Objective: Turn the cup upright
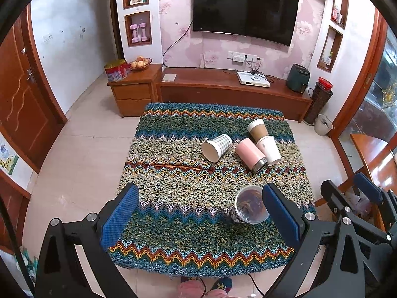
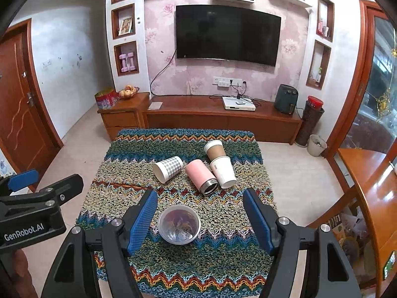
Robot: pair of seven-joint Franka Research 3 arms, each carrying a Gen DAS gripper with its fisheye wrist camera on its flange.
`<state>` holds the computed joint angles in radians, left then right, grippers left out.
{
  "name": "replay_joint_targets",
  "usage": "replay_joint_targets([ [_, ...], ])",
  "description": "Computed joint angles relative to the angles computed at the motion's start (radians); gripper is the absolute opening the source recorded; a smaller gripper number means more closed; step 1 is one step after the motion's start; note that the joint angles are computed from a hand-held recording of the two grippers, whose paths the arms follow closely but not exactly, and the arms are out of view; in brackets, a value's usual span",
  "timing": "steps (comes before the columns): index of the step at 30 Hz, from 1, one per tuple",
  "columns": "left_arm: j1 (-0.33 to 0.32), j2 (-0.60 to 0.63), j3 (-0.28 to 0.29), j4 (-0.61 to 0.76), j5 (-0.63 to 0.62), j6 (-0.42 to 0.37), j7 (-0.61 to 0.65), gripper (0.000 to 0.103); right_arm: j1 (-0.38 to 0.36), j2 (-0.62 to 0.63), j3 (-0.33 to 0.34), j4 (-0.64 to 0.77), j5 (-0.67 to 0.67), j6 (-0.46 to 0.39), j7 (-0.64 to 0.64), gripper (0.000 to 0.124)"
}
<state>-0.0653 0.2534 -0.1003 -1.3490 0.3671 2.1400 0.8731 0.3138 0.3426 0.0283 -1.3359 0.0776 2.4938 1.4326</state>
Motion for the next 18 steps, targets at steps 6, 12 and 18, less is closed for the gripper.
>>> replay_joint_targets([
  [6,-0.007,0.015,0.003,0.018,0.016,-0.020,-0.006,0.100,0.005,0.010,-0.006,0.013,-0.018,-0.002,0.007,0.072],
  [12,-0.016,0.031,0.003,0.038,0.027,-0.033,-0.010,0.100,0.004,0.022,-0.011,0.032,-0.027,-0.010,0.014,0.072],
  [18,-0.022,0.034,0.005,0.039,0.037,-0.034,-0.021,0.100,0.001,0.025,-0.011,0.035,-0.028,-0.006,0.011,0.072],
])
